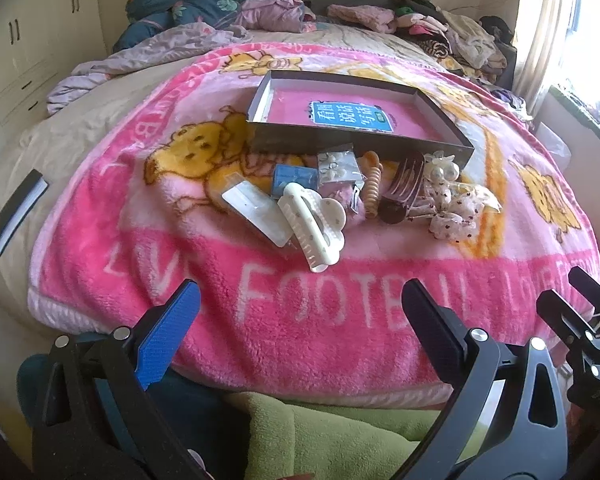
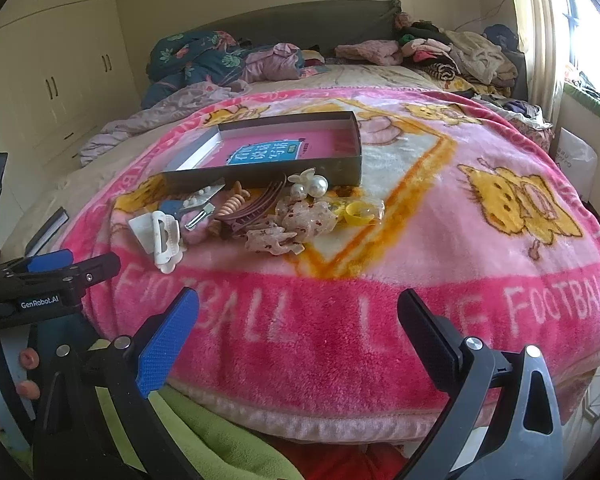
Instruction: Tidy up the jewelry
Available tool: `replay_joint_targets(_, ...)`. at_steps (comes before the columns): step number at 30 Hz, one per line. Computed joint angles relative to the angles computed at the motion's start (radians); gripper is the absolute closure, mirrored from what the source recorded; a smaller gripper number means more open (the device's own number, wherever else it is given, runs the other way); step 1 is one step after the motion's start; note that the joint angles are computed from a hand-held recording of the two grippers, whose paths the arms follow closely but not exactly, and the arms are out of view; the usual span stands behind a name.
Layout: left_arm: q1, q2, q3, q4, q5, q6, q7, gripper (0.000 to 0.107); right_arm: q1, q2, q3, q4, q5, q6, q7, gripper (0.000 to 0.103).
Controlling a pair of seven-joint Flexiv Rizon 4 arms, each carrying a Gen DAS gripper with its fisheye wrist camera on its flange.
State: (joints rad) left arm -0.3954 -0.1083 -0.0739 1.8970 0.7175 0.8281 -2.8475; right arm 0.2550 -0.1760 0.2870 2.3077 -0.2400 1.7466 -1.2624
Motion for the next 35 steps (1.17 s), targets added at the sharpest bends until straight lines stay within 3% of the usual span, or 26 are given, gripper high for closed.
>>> replay_joint_targets(3,-0.001,-0.002,-0.001,-0.001,0.0,0.003,0.002,0.015,-0.028,-0.005,0.032,-0.004,0.003,-0.002,-0.009,0.006)
replay_joint_targets(17,-0.006,0.0,-0.003,-0.009,0.01,-0.014,-0.002,0.015,-0.035,-0.007,0.041,-0.006,0.009,-0.003,-0.014,0.006)
replay_joint_targets(35,0.0,0.005,-0.003,0.0,0.009,-0.005,0.0,0.015,-0.012,-0.003,0.017,-0.001,0.005,0.001,-0.008,0.006)
